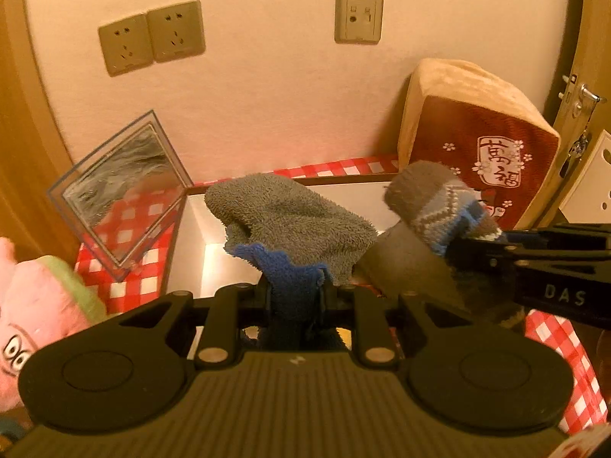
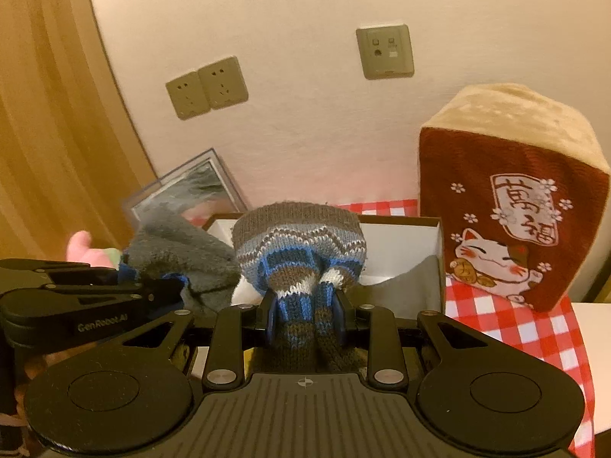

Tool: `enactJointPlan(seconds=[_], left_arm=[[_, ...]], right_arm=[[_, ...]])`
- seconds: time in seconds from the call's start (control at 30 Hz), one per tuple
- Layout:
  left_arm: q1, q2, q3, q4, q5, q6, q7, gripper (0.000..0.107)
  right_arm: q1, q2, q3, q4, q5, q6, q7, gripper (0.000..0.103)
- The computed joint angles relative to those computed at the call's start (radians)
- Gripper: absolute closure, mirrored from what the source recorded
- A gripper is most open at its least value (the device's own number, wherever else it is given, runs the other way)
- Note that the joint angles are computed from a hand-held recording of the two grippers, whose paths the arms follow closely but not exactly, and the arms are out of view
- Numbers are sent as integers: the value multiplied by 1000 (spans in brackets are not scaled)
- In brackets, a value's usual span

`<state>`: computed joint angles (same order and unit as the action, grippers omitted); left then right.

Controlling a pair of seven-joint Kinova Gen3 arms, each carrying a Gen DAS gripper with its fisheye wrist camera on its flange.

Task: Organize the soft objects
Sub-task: 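Carry the cloths and the sock over the box with both tools, then lower the cloths and sock into the box and open both tools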

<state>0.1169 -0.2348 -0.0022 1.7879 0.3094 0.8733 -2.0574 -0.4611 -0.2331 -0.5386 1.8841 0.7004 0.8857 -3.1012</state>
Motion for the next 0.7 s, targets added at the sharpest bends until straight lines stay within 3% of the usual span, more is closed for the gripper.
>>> enactJointPlan(seconds=[0.5, 0.6, 0.7], left_arm=[[-2, 182, 69, -69, -63, -55, 78, 87], [2, 202, 79, -78, -84, -68, 97, 82], [1, 212, 77, -77, -71, -89, 91, 64]], right_arm=[[-21, 113, 156, 5, -24, -88, 39, 74], [-25, 124, 172, 5, -22, -94, 35, 74], [-27, 133, 186, 4, -20, -99, 31, 74]])
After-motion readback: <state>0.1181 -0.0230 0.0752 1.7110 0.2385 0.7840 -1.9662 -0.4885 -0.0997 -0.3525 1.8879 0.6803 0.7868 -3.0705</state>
